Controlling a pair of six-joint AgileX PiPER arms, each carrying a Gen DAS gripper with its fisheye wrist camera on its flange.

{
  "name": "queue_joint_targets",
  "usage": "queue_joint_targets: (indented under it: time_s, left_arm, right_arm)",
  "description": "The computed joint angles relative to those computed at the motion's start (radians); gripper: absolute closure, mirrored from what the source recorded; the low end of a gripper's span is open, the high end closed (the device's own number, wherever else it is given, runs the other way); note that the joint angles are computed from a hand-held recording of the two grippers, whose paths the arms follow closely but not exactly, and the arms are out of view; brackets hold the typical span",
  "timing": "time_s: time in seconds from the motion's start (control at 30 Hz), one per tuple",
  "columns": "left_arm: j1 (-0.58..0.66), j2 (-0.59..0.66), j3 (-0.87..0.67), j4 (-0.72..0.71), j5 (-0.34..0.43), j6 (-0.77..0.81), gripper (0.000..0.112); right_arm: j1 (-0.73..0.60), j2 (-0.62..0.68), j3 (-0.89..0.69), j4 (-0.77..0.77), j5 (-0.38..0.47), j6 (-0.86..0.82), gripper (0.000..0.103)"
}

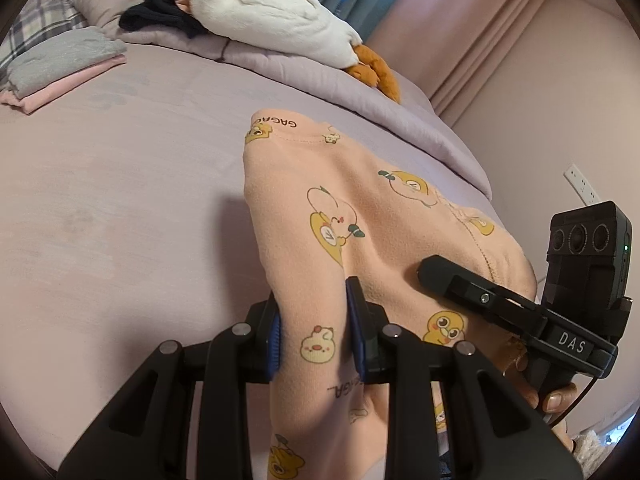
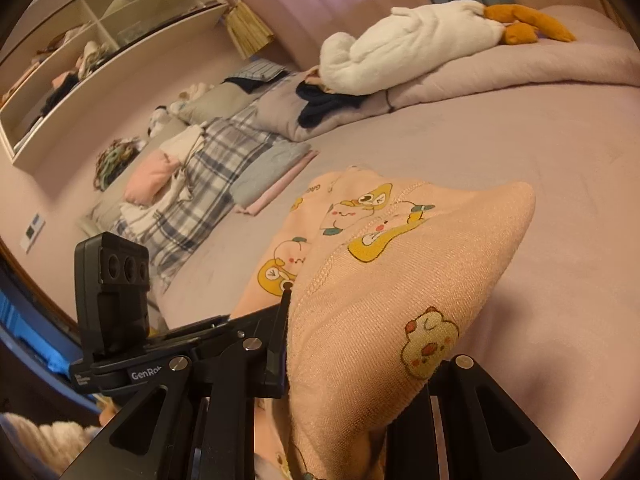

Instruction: Fold small clothes

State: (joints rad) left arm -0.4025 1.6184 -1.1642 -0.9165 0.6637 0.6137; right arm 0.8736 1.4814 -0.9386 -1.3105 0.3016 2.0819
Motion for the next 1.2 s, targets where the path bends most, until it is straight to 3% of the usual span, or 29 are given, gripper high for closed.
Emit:
queue_joint_targets:
  time_s: [0.47, 1.0, 1.2]
  left_arm:
    - [0.128, 0.069, -0.069, -0.025, 0.04, 0.069, 0.085]
    - [0.202, 0.23, -0.231, -0.014, 0.085, 0.048, 0.085]
    - [0.21, 0.286, -0.302, 0.007, 0.095, 0.013, 0.085]
  right_arm:
    - [-0.052, 0.154, -0.177, 0.194, -0.062, -0.281, 0.077]
    - [-0.112, 0.309, -0.381, 0.652, -0.055, -0.792, 0.077]
    - [-0.129, 0.369, -0.46, 0.756, -0.036, -0.904, 0.077]
